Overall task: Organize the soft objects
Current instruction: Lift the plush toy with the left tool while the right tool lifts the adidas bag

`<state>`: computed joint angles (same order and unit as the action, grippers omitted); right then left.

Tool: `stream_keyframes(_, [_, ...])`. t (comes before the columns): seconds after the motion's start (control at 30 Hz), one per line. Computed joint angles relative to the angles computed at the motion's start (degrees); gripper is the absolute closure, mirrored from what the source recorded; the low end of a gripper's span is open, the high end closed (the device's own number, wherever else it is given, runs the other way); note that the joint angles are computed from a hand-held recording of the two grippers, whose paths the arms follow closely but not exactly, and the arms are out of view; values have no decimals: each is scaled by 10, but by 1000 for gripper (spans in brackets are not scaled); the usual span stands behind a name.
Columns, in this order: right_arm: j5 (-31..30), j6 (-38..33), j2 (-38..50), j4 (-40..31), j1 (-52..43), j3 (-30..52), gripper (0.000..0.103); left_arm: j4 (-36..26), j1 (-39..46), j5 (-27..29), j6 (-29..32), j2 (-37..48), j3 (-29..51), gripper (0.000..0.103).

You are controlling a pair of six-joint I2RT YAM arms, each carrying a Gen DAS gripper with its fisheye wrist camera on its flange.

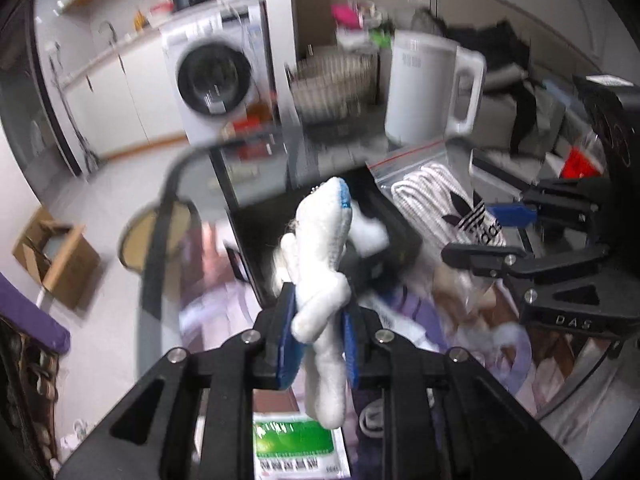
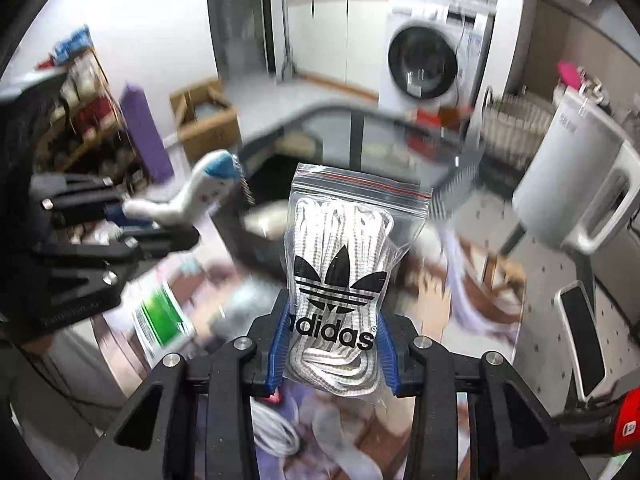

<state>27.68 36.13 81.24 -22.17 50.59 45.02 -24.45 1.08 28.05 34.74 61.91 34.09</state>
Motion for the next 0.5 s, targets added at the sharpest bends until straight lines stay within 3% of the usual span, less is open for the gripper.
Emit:
stream_keyframes(0.13, [83,-3,-28,20,42,11,65,41,61,79,-13,-83,-30,84])
stream_keyframes(0.33, [204,-37,-54,90,115,-1,65,75,126,152,-23,-99,-33,84])
stream_keyframes(0.43, [297,-66,-36,118,165,10,65,80,142,165,-33,-105,-34,84])
stream_keyframes(0.5, [311,-79,-30,145,179,11,65,73,167,191,-22,-105,-29,84])
